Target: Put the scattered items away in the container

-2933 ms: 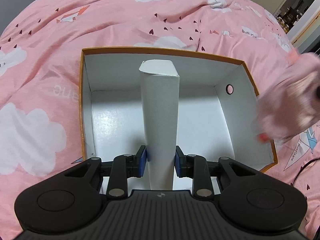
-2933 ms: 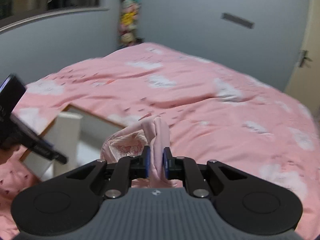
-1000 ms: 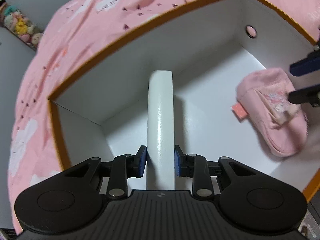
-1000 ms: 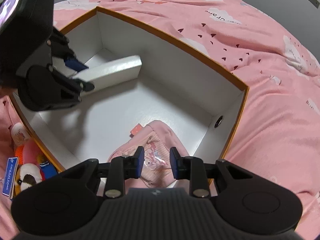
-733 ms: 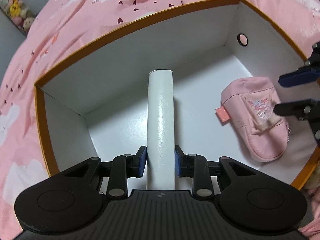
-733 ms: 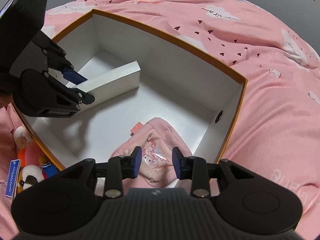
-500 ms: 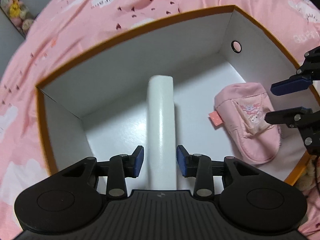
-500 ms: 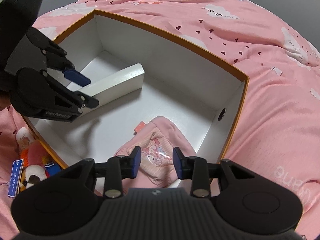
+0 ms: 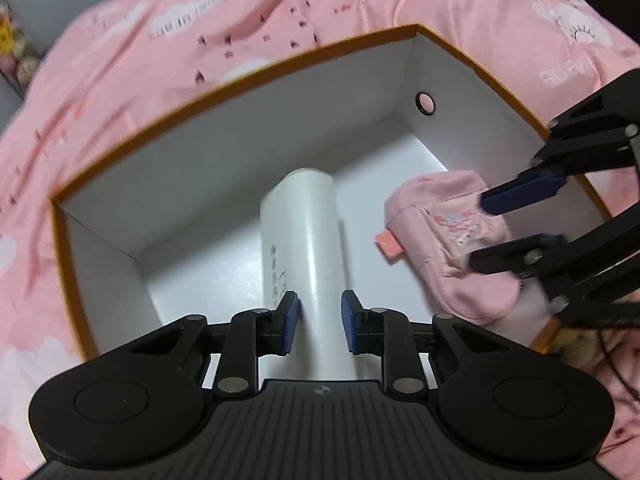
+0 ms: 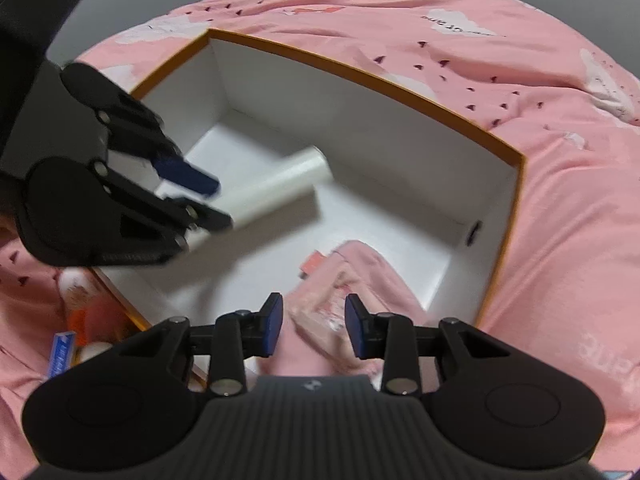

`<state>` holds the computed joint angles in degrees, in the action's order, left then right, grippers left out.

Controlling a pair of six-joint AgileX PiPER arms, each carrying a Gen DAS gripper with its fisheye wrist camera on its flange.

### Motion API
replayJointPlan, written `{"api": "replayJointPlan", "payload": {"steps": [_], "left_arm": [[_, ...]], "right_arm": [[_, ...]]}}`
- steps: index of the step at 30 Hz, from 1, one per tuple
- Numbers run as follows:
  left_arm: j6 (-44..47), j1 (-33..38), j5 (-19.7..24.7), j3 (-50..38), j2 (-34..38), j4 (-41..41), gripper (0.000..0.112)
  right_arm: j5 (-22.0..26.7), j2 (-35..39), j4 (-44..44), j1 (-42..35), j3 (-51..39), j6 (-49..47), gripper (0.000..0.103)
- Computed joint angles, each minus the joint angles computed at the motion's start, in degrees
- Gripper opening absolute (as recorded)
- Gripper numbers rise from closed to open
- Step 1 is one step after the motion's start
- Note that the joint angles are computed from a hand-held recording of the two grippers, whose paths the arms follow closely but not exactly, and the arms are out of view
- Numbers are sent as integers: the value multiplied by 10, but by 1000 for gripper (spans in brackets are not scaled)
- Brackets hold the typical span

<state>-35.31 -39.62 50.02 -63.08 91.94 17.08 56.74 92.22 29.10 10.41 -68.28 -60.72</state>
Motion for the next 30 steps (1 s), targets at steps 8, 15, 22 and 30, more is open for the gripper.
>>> {"api": "replayJointPlan", "payload": {"steps": [8, 15, 22, 30], "left_arm": [[-9, 26, -4, 20, -14, -14, 25], [4, 57, 16, 28, -72, -15, 25], [60, 91, 23, 28, -86, -43, 25], [92, 118, 15, 34, -103, -63, 25]], "right_arm": [[27, 62, -11, 43, -59, 49, 29], [39, 119, -95, 118, -113, 58, 29], [38, 144, -90, 145, -133, -71, 31], [27, 169, -146, 187, -171, -71, 71]]}}
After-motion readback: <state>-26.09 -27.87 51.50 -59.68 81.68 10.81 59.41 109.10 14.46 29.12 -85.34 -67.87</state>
